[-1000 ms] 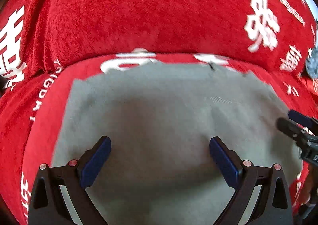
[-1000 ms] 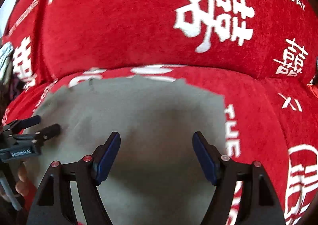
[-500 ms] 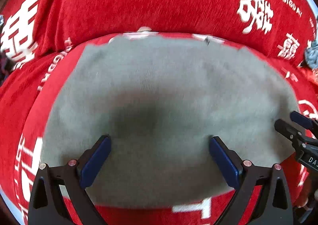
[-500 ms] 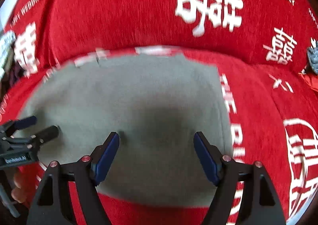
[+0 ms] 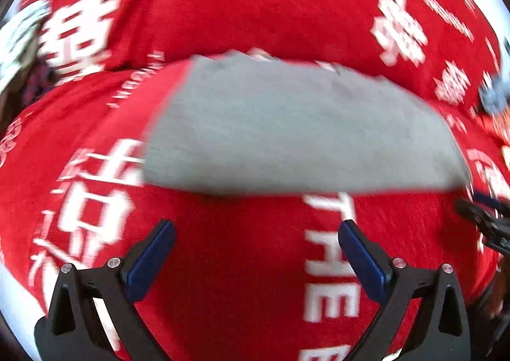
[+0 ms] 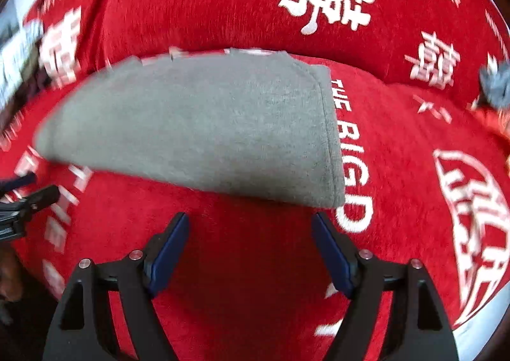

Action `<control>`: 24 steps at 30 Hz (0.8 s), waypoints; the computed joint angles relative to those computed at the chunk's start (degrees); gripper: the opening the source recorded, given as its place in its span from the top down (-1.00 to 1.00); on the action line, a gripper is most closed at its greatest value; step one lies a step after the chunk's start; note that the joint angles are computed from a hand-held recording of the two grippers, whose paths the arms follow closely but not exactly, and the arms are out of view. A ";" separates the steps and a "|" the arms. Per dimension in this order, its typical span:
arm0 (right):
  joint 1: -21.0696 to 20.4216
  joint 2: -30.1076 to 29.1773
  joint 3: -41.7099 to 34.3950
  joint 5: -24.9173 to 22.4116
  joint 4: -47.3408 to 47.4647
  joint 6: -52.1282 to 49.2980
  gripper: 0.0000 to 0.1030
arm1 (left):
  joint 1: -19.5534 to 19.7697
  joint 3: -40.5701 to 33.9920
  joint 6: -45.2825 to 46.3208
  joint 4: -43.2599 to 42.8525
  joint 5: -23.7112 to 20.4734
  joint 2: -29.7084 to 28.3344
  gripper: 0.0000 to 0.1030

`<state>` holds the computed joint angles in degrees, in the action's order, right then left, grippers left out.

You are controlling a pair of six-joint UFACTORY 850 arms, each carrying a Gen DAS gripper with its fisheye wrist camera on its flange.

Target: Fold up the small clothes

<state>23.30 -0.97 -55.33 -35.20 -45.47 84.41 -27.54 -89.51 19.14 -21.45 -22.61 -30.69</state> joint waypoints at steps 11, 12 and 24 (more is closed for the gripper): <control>0.14 -3.97 -6.35 0.13 0.95 -2.92 -0.58 | 8.50 -18.39 12.68 -32.81 -18.93 -14.73 -0.97; 0.24 -4.78 -7.34 0.08 1.51 -4.22 -0.58 | 8.49 -20.00 13.28 -33.82 -19.89 -15.88 -0.97; -6.00 -22.53 -33.84 3.19 30.32 -38.14 -0.58 | 9.65 -25.22 19.81 -45.19 -25.52 -22.04 0.65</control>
<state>17.30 -23.50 -89.17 -32.01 -15.15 46.27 -17.89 -114.73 38.95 -66.63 -48.12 -52.73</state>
